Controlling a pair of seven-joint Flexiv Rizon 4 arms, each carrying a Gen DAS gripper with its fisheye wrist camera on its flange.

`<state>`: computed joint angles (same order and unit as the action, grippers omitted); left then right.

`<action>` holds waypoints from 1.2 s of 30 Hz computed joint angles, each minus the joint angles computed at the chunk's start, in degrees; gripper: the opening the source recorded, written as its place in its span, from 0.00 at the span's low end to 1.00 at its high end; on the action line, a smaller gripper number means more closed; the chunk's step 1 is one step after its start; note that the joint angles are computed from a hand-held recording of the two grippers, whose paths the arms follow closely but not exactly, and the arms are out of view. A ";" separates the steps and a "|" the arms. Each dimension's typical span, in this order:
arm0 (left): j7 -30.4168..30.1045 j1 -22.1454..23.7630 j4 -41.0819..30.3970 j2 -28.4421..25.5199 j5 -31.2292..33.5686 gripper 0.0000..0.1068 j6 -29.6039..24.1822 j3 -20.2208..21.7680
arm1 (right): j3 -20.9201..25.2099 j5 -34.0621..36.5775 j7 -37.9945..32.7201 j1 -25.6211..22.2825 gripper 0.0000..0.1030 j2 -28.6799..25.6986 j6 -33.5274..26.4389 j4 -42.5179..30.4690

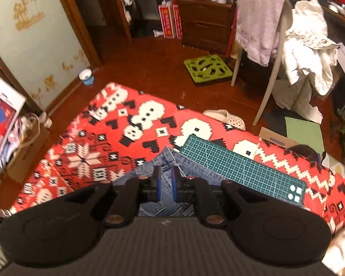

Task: Fold clothes

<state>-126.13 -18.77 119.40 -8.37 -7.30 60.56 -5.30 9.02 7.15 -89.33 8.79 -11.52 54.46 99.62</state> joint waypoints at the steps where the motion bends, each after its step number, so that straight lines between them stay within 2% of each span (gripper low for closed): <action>1: -0.33 0.19 1.00 -0.28 -1.60 0.22 1.81 -0.10 | -0.02 0.09 -0.77 0.08 0.10 -1.40 0.25 -0.65; 4: 0.32 0.74 2.86 -1.40 -5.65 0.27 6.10 -0.58 | 0.10 -0.64 -3.06 0.25 0.11 -5.72 1.13 -2.87; 6: -0.22 0.62 2.48 -2.31 -5.17 0.28 6.34 -0.34 | 0.37 -1.10 -4.36 0.19 0.22 -8.52 1.47 -4.64; 8: 0.38 0.68 2.42 -3.06 -5.76 0.30 7.03 -0.65 | 0.68 -1.63 -5.62 0.06 0.22 -11.26 1.14 -6.71; 11: 3.04 1.29 3.80 -4.05 -10.50 0.30 10.06 -2.34 | 0.86 -3.43 -7.46 0.29 0.22 -15.04 0.57 -9.39; 16: 1.69 0.29 2.68 -5.63 -8.49 0.31 9.98 -1.18 | 1.83 -3.32 -8.95 -0.17 0.26 -20.60 -1.58 -14.42; 22: 1.52 0.91 4.10 -6.68 -12.37 0.33 13.91 -2.57 | 2.63 -3.10 -10.74 -0.24 0.26 -24.03 -4.66 -18.06; 28: 2.18 1.69 6.22 -6.35 -17.39 0.33 17.35 -4.47 | 3.07 -1.52 -11.11 -0.41 0.25 -25.24 -6.22 -19.67; 33: 4.91 4.25 9.93 -5.83 -28.78 0.30 23.91 -10.38 | 3.30 -0.87 -11.99 -0.66 0.21 -25.35 -7.12 -20.29; 34: 5.74 4.12 10.52 -5.79 -31.75 0.26 25.09 -11.09 | 3.24 -0.86 -12.11 -0.62 0.19 -25.40 -7.34 -20.41; 35: 4.64 3.30 10.45 -5.83 -31.20 0.16 25.03 -9.94 | 3.15 -0.88 -12.18 -0.56 0.15 -25.44 -7.51 -20.51; 36: 1.51 1.76 9.72 -5.86 -26.92 0.10 23.74 -6.92 | 3.03 -0.99 -12.31 -0.48 0.08 -25.49 -7.60 -20.54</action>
